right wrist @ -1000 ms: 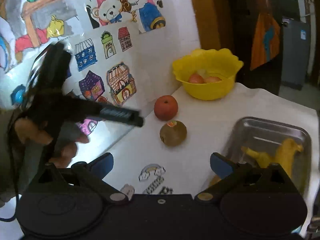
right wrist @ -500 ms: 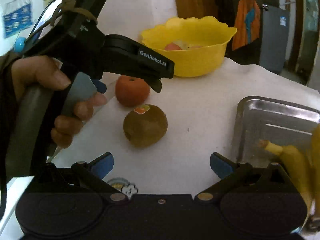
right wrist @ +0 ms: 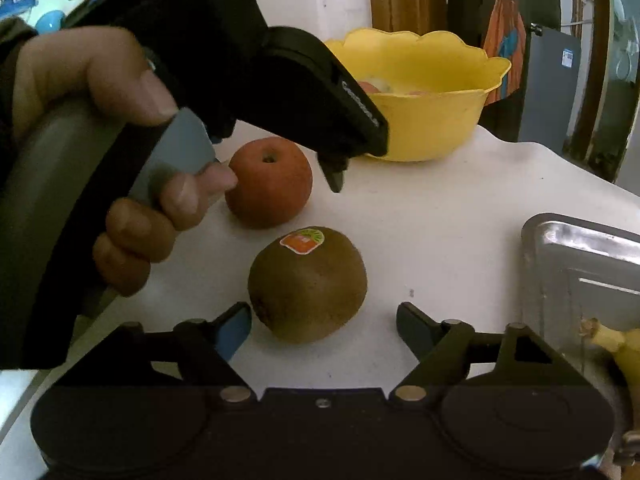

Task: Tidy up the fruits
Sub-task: 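Close left gripper on red apple while right gripper closes on kiwi, then carry red apple with left tool while right tool carries kiwi over tray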

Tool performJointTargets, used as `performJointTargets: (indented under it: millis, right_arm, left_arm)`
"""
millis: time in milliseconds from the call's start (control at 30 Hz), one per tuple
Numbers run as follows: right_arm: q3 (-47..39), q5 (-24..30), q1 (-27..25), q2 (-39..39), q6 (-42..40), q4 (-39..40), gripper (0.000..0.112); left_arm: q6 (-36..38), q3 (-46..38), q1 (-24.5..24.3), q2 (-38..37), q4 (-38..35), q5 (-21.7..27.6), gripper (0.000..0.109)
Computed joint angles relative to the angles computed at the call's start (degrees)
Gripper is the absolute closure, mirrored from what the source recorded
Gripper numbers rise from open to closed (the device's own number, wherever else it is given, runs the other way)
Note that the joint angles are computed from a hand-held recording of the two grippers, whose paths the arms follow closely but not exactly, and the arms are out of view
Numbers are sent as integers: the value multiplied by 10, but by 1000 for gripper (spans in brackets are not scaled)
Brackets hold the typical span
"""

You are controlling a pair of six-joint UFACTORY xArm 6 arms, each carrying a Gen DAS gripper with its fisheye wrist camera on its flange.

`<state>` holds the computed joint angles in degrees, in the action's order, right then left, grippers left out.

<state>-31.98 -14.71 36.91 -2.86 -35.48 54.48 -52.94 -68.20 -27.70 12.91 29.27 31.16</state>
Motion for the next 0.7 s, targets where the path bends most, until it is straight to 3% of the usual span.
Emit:
performJointTargets:
  millis: [233, 400, 533, 700]
  right_arm:
    - [-11, -45, 20, 31, -6, 5, 33]
    - [2, -74, 17, 41, 57, -67, 41]
    - [15, -113, 14, 56, 111, -130, 40]
    - [23, -114, 10, 50, 126, -149, 48]
  left_arm:
    - [0, -7, 9, 10, -29, 9, 35]
    - [-4, -11, 11, 15, -32, 8, 35]
    - [-25, -4, 10, 14, -17, -2, 35]
    - [-29, 1, 12, 13, -12, -9, 35]
